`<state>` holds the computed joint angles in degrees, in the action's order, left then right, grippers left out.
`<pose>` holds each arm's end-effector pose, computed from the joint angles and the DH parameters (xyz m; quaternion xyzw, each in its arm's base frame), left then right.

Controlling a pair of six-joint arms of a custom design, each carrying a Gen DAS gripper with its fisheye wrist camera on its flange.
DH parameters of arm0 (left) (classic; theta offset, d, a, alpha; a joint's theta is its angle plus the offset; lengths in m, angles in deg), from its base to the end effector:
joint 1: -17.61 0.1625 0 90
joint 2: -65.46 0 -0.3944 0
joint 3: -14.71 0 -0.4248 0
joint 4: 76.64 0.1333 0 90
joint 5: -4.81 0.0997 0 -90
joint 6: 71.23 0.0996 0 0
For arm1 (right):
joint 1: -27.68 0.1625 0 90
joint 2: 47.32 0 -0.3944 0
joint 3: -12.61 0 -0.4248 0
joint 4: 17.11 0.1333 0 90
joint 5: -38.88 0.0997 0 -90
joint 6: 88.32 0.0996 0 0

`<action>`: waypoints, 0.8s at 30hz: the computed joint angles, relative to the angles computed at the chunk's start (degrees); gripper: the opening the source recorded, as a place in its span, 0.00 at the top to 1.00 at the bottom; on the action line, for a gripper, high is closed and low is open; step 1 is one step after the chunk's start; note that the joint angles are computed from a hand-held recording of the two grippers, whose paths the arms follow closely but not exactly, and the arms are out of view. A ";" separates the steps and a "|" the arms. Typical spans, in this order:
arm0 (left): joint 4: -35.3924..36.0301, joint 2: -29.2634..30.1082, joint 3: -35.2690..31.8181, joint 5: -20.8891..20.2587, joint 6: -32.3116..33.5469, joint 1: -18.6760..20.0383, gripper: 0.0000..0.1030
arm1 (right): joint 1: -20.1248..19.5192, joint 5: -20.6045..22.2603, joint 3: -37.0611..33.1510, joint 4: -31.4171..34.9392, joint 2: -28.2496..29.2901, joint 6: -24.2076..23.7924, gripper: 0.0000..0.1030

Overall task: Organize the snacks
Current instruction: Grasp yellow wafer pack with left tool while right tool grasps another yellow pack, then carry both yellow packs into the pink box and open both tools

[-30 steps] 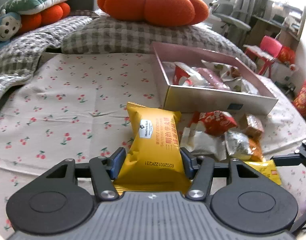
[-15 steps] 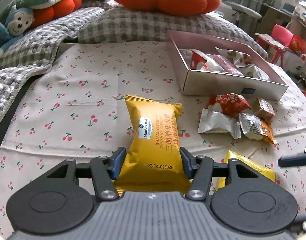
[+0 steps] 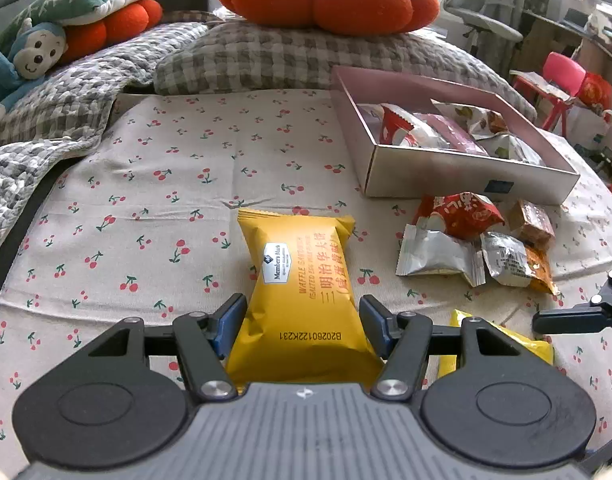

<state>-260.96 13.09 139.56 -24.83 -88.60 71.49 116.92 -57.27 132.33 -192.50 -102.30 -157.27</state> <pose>-0.1051 -0.5170 0.0611 0.0443 0.8530 -0.3684 0.3671 0.1155 -0.5374 0.0438 0.5427 -0.8189 0.1167 0.1456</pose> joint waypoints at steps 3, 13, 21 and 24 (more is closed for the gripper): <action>-0.51 0.03 0.06 -0.01 0.12 0.04 0.45 | 0.33 -0.11 -0.12 -1.11 0.73 -0.33 0.20; -1.39 -0.52 0.26 -0.77 -0.91 0.16 0.52 | 0.62 0.35 0.28 -3.63 1.26 -1.10 0.51; 0.20 -1.65 0.62 -0.81 -2.48 -0.33 0.61 | 0.54 1.04 0.12 -3.39 0.15 0.95 0.52; -0.58 -1.73 0.68 -0.99 -2.13 -0.63 0.62 | 0.45 1.60 -0.12 -3.06 -0.51 2.61 0.52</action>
<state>-261.53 11.36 140.24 -25.82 -90.73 70.87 117.37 -55.67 132.21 -195.56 -102.81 -154.66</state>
